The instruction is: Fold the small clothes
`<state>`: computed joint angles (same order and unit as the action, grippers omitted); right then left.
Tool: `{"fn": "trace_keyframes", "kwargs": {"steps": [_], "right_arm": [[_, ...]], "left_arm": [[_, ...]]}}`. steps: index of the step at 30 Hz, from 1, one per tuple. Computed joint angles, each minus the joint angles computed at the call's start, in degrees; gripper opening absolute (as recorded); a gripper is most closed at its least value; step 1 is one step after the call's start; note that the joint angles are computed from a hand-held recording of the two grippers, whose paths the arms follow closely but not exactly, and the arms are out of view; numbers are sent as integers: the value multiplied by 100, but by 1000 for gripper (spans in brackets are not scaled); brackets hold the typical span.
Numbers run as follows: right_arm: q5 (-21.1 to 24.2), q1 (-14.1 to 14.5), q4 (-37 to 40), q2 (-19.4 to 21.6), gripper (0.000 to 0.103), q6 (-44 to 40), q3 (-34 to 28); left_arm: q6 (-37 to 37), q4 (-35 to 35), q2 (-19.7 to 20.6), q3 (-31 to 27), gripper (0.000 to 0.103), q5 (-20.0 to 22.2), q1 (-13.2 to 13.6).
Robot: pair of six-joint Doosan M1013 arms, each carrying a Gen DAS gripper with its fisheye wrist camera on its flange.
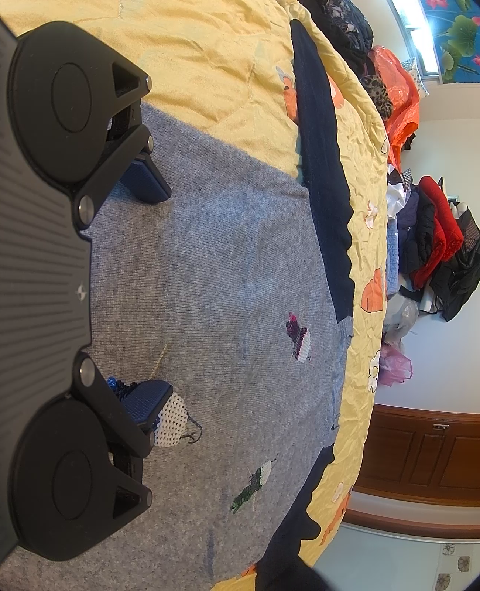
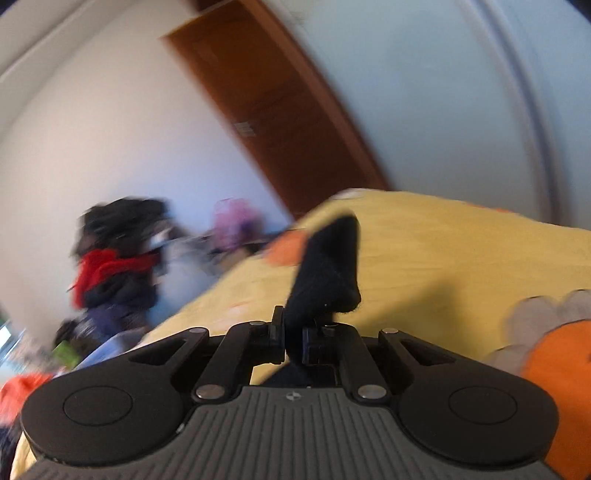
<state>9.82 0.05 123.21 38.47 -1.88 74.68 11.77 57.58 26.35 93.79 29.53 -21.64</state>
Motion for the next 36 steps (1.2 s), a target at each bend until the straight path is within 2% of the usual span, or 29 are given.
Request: {"fn": "trace_keyframes", "kwargs": {"steps": [4,7,10,12,13,15,16,18,20,22,24,25,28,31,35,36], "right_arm": [[1038,434,-1416,-132,17,450,110],[1632,793,-2788,-1,17,1390,-52],[1565,1134,-3991,166,17,2418,-189],[1397,1299,-5046,220,28,3305,-229],[1333,1333,-5228,206,34,3420,-174],[1377,1304,-4692,39,50,2961,102],[1481,1251,-3974,-80,54,2313,324],[1833,1096,-2977,-283,69,1420,741],[2042,938,-2612,-381,77,1060,978],[2133,808,-2508,-423,77,1038,1124],[2235,673,-2339,-370,77,1384,1189],[2316,626,-2176,-308,77,1700,1154],[2473,561,-1163,-220,77,1466,1238],[2514,568,-1098,-195,78,1369,1230],[2589,580,-1204,-203,81,1167,1216],[2611,576,-1211,-196,81,1170,1208]], "left_arm": [[6,-4,-6,5,103,-11,3],[11,-1,-2,4,103,-9,6],[8,2,-2,10,103,-47,18],[-29,24,-10,26,103,-99,28],[-108,66,-27,57,103,-182,44],[-409,226,-77,153,103,-412,93],[-622,344,-106,208,103,-541,120],[-1069,582,-153,293,103,-779,176],[-1784,909,-223,381,103,-1156,261],[-2956,1450,-312,439,103,-1928,447],[-4012,2058,-276,292,103,-2772,662],[-4688,2664,-201,143,103,-3164,761],[-5708,3425,172,-444,103,-4158,995],[-7958,5415,617,-1094,103,-4518,1048],[-9293,6719,964,-1656,101,-4852,1012],[-9490,6978,1030,-1766,87,-4958,995]]}}
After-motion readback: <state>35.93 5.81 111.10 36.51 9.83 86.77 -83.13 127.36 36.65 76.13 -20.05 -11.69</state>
